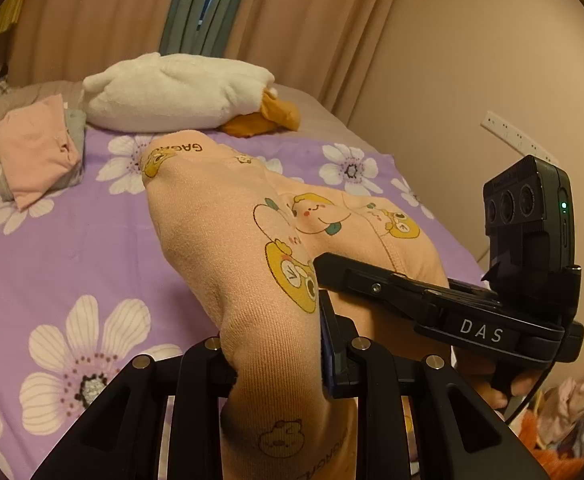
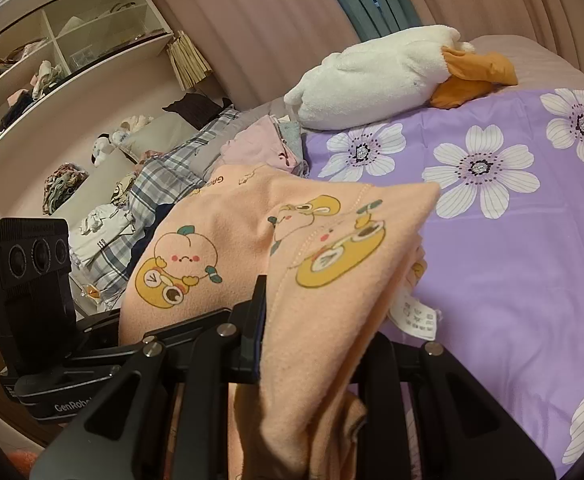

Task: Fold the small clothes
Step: 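Hold the lifted peach garment up with both tools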

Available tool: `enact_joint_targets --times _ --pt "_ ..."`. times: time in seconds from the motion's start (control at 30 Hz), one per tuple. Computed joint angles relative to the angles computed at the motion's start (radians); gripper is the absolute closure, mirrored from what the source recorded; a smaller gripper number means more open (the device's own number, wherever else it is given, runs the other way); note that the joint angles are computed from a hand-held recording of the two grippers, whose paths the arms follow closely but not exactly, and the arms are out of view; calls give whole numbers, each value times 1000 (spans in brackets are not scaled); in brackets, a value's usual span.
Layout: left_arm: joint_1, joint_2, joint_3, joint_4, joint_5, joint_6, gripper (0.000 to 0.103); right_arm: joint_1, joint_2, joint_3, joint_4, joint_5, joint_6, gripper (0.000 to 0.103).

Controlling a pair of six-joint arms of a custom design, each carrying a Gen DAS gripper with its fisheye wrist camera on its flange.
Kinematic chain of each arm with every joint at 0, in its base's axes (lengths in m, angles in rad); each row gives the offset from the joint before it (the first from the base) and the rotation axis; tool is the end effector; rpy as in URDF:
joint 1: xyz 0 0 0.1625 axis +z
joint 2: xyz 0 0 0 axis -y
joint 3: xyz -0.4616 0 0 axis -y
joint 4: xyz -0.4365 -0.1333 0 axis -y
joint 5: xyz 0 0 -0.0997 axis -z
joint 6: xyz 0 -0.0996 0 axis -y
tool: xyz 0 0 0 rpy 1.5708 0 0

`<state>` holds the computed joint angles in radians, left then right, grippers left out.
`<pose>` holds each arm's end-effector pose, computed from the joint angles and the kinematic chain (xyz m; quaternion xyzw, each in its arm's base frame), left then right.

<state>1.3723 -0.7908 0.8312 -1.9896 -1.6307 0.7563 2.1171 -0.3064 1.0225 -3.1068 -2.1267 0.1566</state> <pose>-0.0507 -0.8978 0.4175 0.4561 0.8694 -0.1888 0.0235 0.5362 -0.7264 0.0304 0.0635 -0.8864 0.4465 0.1043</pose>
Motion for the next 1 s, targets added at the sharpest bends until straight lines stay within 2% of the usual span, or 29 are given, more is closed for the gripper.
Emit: enact_joint_targets --times 0.53,0.73,0.93,1.0 --pt "1 15 -35 -2 -7 36 79 6 16 -41 21 -7 -10 79" --pt "5 76 -131 59 -7 16 79 -7 27 -67 48 -7 -8 79" --pt "3 122 -185 49 40 18 79 -30 51 -115 86 24 -5 79" --pt "4 155 -237 71 50 8 79 -38 63 -141 109 28 -6 79"
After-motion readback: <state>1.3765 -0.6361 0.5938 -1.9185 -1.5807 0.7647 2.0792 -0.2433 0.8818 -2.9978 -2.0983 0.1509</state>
